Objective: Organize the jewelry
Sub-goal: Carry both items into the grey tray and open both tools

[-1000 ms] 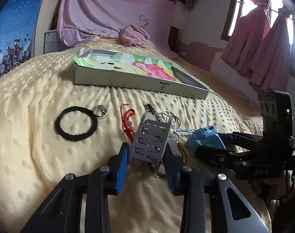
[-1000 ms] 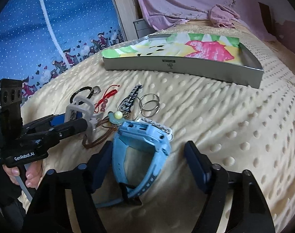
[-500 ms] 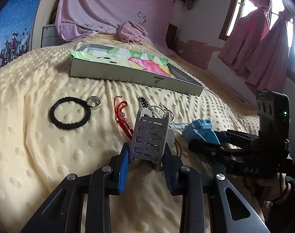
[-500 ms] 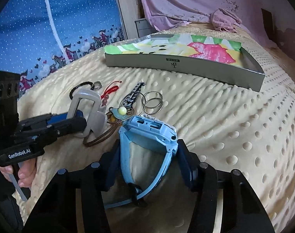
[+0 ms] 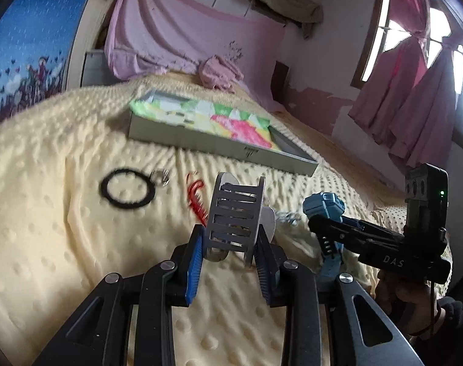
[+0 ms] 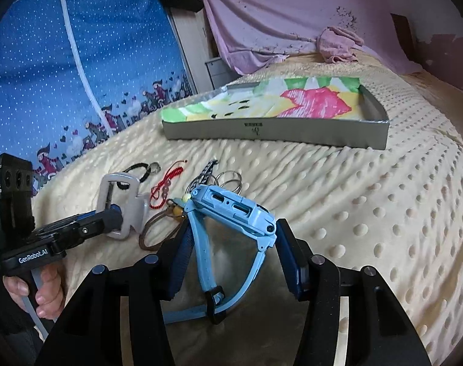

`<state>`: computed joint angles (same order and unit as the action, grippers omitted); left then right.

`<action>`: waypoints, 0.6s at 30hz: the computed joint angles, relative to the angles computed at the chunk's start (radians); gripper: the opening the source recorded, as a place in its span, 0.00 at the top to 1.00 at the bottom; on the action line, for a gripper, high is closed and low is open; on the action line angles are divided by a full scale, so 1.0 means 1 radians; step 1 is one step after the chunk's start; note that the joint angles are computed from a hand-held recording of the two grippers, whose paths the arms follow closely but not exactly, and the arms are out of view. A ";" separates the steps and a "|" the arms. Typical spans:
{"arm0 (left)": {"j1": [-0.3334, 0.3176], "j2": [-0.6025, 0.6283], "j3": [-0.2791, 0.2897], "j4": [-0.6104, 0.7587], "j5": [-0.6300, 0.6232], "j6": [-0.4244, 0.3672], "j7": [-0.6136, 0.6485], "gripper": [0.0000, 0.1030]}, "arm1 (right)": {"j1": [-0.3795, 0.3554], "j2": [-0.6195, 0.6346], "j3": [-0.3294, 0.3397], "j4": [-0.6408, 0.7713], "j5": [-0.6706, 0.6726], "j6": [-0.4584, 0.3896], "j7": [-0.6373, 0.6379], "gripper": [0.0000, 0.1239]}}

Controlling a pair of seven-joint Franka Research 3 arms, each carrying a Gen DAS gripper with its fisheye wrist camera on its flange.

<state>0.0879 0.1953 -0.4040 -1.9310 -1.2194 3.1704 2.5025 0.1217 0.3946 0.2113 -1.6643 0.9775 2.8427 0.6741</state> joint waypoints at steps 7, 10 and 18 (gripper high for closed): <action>-0.038 0.045 0.038 0.073 0.230 0.034 -0.197 0.71 | -0.003 0.003 -0.010 0.034 -0.010 -0.008 0.046 0.62; -0.076 0.089 0.095 0.144 0.345 0.024 -0.328 0.71 | -0.008 0.016 -0.013 0.071 -0.019 -0.017 0.066 0.63; -0.266 0.252 0.388 0.399 0.679 -0.057 -0.691 0.71 | 0.015 0.219 -0.042 0.428 -0.197 -0.045 0.232 0.64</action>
